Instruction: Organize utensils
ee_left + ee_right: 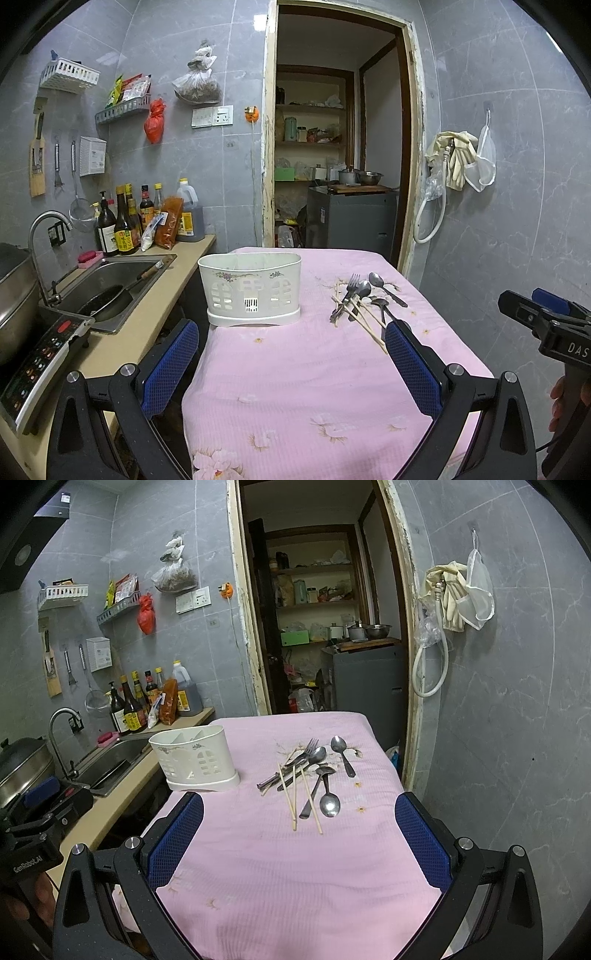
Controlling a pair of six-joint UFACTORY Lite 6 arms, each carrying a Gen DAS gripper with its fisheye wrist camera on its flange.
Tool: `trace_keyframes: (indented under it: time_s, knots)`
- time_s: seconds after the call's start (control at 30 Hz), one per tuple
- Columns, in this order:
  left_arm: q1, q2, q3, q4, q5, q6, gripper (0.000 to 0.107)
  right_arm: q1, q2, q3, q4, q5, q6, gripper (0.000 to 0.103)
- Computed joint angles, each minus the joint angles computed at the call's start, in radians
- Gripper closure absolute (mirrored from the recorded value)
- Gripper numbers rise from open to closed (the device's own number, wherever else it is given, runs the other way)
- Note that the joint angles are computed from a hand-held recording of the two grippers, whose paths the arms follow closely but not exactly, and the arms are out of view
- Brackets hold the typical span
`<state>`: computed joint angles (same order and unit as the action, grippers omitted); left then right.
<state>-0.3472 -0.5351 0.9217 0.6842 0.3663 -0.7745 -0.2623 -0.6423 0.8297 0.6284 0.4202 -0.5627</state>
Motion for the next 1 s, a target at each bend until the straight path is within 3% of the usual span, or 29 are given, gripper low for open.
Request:
trace_keyframes:
  time_s: [0.2,0.47,0.6,0.8,0.9,1.0]
  knots:
    - [0.051,0.087,0.079,-0.104,-0.068,0.119,0.005,-0.016,0.049,0.051,0.023,-0.005,-0.012,0.001]
    - [0.042,0.337,0.305,-0.009,-0.129,0.017,0.005,-0.092,0.243,0.230,0.263,-0.004,-0.256,0.001]
    - [0.023,0.496,0.455,0.161,-0.131,-0.163,0.005,-0.115,0.406,0.369,0.463,-0.005,-0.454,0.001]
    - [-0.007,0.743,0.710,0.287,-0.106,-0.301,0.005,-0.124,0.679,0.624,0.599,0.006,-0.601,0.001]
    - [-0.015,0.880,0.859,0.247,-0.086,-0.260,0.005,-0.130,0.834,0.779,0.586,0.024,-0.596,0.001]
    - [-0.026,1.041,1.054,0.103,-0.048,-0.106,0.005,-0.138,0.987,0.935,0.539,0.045,-0.553,0.001]
